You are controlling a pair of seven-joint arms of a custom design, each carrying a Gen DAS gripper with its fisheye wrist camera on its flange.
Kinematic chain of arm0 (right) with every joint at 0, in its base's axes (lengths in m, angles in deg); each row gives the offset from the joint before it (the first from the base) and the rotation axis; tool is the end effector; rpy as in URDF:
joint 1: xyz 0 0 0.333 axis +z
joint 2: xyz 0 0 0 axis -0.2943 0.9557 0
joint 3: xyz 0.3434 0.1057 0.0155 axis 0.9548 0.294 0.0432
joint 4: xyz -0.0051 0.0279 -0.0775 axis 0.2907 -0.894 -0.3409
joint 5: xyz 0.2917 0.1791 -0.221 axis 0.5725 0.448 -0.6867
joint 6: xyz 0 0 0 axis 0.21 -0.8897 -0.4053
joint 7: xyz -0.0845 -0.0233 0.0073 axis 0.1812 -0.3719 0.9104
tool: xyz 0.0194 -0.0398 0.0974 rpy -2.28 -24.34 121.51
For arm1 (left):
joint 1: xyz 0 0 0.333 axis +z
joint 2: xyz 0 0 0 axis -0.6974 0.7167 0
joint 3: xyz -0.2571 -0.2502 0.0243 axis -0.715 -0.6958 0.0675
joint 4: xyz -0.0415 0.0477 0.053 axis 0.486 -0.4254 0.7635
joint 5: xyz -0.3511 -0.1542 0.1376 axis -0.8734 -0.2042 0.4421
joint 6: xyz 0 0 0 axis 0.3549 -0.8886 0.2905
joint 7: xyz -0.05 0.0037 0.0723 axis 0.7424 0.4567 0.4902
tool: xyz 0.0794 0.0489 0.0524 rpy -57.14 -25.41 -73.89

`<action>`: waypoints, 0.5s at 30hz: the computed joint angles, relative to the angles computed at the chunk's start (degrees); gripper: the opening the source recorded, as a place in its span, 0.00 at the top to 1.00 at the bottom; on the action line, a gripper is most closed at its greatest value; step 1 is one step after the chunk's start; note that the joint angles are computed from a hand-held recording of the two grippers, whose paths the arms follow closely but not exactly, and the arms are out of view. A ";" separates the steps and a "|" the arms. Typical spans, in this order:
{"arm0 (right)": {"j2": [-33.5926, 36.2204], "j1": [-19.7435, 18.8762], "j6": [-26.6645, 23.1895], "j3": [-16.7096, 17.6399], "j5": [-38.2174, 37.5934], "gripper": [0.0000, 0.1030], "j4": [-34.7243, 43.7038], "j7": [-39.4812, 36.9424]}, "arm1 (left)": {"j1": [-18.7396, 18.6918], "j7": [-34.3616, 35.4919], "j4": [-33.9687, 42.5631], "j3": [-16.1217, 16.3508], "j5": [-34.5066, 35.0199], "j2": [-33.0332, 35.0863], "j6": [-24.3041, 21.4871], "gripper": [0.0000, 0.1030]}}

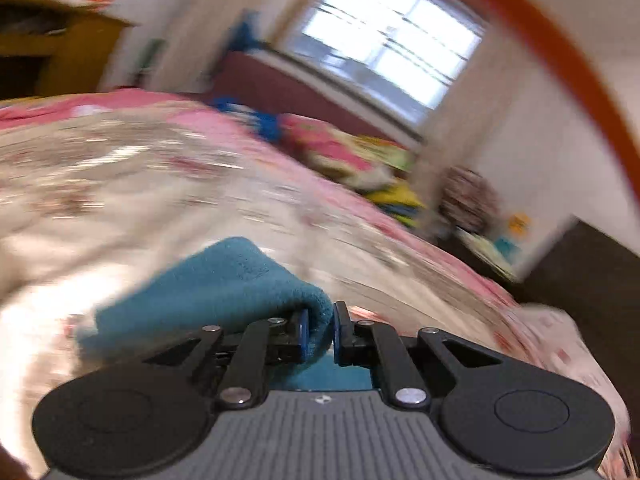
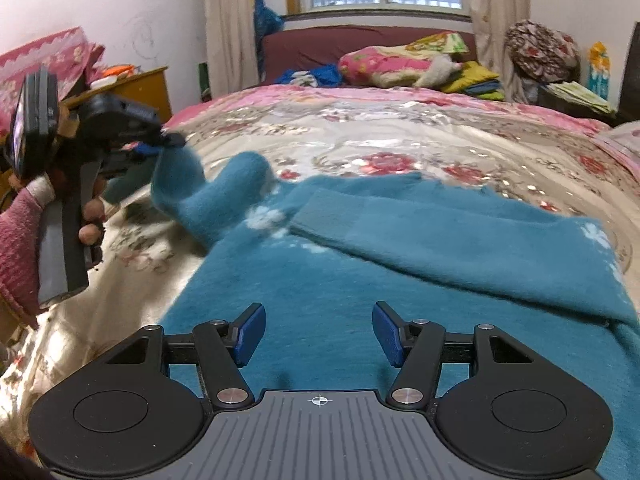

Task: Fold small clothes

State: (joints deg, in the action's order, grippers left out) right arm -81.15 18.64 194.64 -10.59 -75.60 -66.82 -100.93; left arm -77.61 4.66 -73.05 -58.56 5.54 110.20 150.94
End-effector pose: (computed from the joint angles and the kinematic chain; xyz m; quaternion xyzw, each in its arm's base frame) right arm 0.4283 0.4498 0.4670 -0.6522 0.6208 -0.2768 0.3355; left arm 0.5597 -0.3861 0.4476 -0.6166 0.5344 -0.5580 0.1514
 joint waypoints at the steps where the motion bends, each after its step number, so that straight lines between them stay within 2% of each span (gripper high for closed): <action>1: -0.61 -0.04 -0.27 -0.10 -0.07 0.43 -0.62 0.62 | 2.02 -1.61 0.50 -2.53 5.43 0.47 -0.75 0.84; 3: -2.04 -0.36 -1.21 -0.05 -0.10 0.43 -2.07 1.85 | 5.69 -5.32 1.69 -7.32 16.45 1.91 -2.06 0.84; 5: -3.67 -0.98 -2.23 0.23 0.18 0.43 -3.86 2.87 | 6.68 -6.74 3.11 -9.39 23.65 2.99 -5.49 0.84; 6: -4.48 -1.35 -2.77 0.44 0.38 0.43 -4.80 3.27 | 5.21 -6.16 3.56 -8.34 24.54 3.13 -6.93 0.83; 9: -7.20 -2.74 -3.63 1.13 1.35 0.43 -8.03 4.34 | -2.71 -3.28 3.69 -0.78 21.82 2.25 -12.26 0.82; 10: -8.06 -3.29 -3.59 1.36 1.59 0.43 -9.07 4.70 | -4.15 -3.41 3.00 0.77 20.92 1.72 -13.22 0.80; 12: -9.68 -4.45 -3.25 1.79 1.77 0.43 -11.08 5.70 | -5.13 -4.22 1.28 1.91 20.19 0.60 -13.40 0.75; 15: -11.32 -6.40 -1.50 2.15 1.74 0.43 -13.28 7.60 | -11.63 -2.44 -1.14 8.39 17.26 -1.45 -14.01 0.67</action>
